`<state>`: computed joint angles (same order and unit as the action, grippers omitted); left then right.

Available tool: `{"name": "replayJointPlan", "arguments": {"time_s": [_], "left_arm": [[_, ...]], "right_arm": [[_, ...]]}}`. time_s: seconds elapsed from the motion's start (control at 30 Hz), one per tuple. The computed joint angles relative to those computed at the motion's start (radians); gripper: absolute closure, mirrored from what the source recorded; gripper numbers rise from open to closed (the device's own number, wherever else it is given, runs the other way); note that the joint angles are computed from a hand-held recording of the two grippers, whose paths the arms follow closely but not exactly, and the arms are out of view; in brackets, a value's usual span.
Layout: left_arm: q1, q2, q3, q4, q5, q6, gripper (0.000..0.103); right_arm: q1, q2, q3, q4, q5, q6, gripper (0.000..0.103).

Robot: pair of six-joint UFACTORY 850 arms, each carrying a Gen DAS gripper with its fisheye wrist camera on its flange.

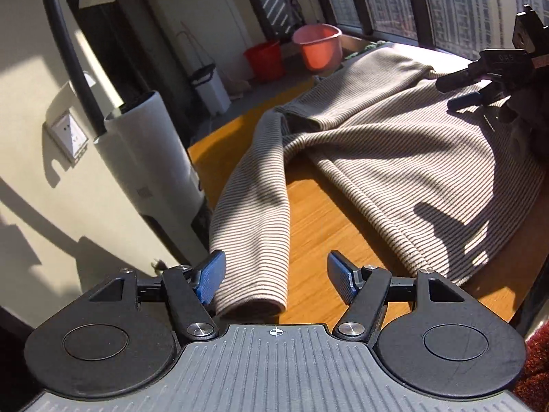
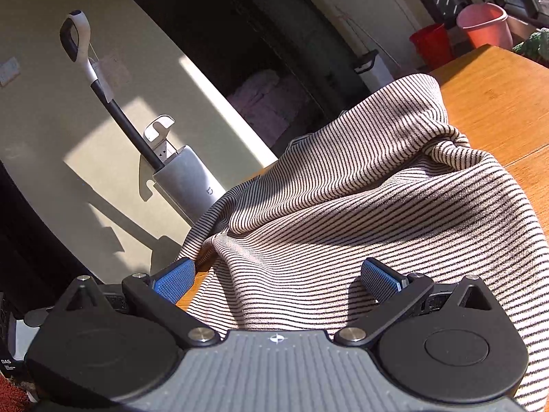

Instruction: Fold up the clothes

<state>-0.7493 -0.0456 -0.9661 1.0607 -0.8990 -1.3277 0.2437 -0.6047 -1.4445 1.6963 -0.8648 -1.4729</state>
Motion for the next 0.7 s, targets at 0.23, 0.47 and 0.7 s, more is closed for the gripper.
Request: {"name": "replayJointPlan", "arguments": {"time_s": [0.23, 0.47, 0.7], "left_arm": [[0.013, -0.082, 0.021, 0.044, -0.081, 0.040, 0.071], [0.112, -0.003, 0.013, 0.114, 0.106, -0.199, 0.094], [0.230, 0.075, -0.007, 0.600, 0.449, -0.904, 0.094]], "right_arm": [[0.002, 0.002, 0.002, -0.003, 0.010, -0.001, 0.000], [0.009, -0.005, -0.028, -0.091, 0.016, 0.033, 0.000], [0.026, 0.024, -0.019, -0.140, 0.080, 0.000, 0.000]]}}
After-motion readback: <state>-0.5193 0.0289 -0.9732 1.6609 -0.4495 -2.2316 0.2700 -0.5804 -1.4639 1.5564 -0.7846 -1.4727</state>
